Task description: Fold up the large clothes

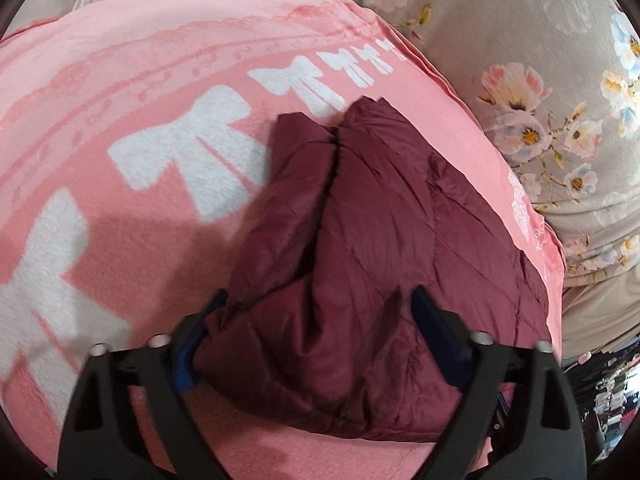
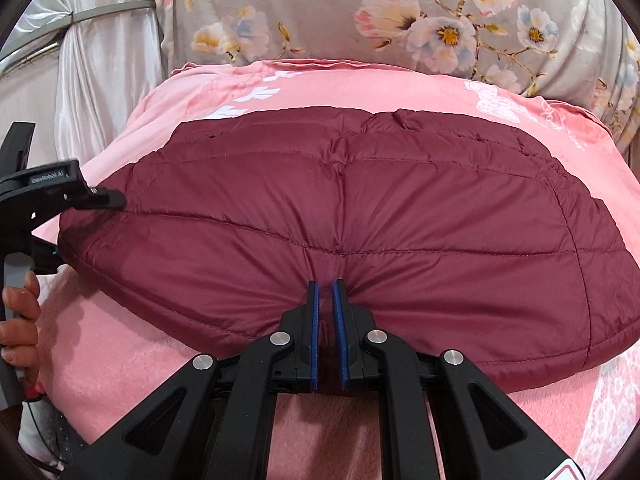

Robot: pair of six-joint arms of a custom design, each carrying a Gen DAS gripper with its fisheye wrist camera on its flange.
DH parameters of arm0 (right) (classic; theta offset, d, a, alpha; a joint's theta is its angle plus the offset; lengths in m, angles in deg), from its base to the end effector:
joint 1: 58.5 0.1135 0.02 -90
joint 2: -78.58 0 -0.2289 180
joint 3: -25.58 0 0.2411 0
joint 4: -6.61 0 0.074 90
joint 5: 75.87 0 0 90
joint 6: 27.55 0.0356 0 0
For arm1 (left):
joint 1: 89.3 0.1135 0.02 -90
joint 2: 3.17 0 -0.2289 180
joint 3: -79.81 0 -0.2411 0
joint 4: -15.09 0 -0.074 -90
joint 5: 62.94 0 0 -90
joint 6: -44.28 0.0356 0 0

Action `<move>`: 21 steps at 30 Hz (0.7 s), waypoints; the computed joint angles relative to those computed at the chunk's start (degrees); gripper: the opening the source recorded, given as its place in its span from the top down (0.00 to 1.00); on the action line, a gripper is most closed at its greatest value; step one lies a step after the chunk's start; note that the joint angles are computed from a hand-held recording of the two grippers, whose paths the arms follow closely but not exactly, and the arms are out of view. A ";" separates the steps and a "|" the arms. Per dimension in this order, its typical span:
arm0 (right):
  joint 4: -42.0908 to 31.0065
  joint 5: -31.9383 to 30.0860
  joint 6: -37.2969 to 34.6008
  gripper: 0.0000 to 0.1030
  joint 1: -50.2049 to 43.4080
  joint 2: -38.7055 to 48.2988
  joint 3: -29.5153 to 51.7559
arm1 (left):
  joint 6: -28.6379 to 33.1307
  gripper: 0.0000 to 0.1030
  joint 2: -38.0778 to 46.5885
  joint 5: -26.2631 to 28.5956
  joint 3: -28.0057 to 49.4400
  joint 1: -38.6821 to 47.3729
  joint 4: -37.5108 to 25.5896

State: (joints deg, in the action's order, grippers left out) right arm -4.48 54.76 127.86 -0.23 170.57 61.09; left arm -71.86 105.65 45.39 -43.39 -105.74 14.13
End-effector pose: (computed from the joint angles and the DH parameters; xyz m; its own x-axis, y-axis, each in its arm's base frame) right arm 0.1247 0.1576 0.0479 -0.6704 0.2279 -0.7061 0.2278 0.9689 0.0965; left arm 0.2914 -0.0977 0.0541 -0.8858 -0.1747 -0.4299 0.0668 0.8688 -0.4907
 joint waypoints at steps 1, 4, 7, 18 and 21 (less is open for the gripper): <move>-0.32 0.80 0.76 0.90 0.63 -0.56 -0.25 | 0.22 0.40 0.07 0.53 0.33 -0.22 -0.46; -5.46 4.70 5.96 0.90 4.93 -4.12 -0.77 | -0.01 0.62 -1.12 1.41 0.57 -1.68 -1.90; -9.00 5.12 9.80 0.90 7.94 -4.38 -0.58 | 0.34 0.69 -5.03 -0.35 -0.87 -3.29 -2.59; -1.05 2.50 9.89 0.94 7.14 2.68 -1.89 | 0.63 0.77 -21.99 -3.77 -2.79 -11.00 -7.82; -1.53 3.01 9.78 0.94 7.57 4.16 -0.83 | 1.35 0.78 -26.31 -5.93 -2.04 -15.93 -9.59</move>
State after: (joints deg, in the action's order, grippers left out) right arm -6.01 57.78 137.64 7.34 174.73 60.26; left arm -70.51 79.33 39.46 -45.44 -121.67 4.54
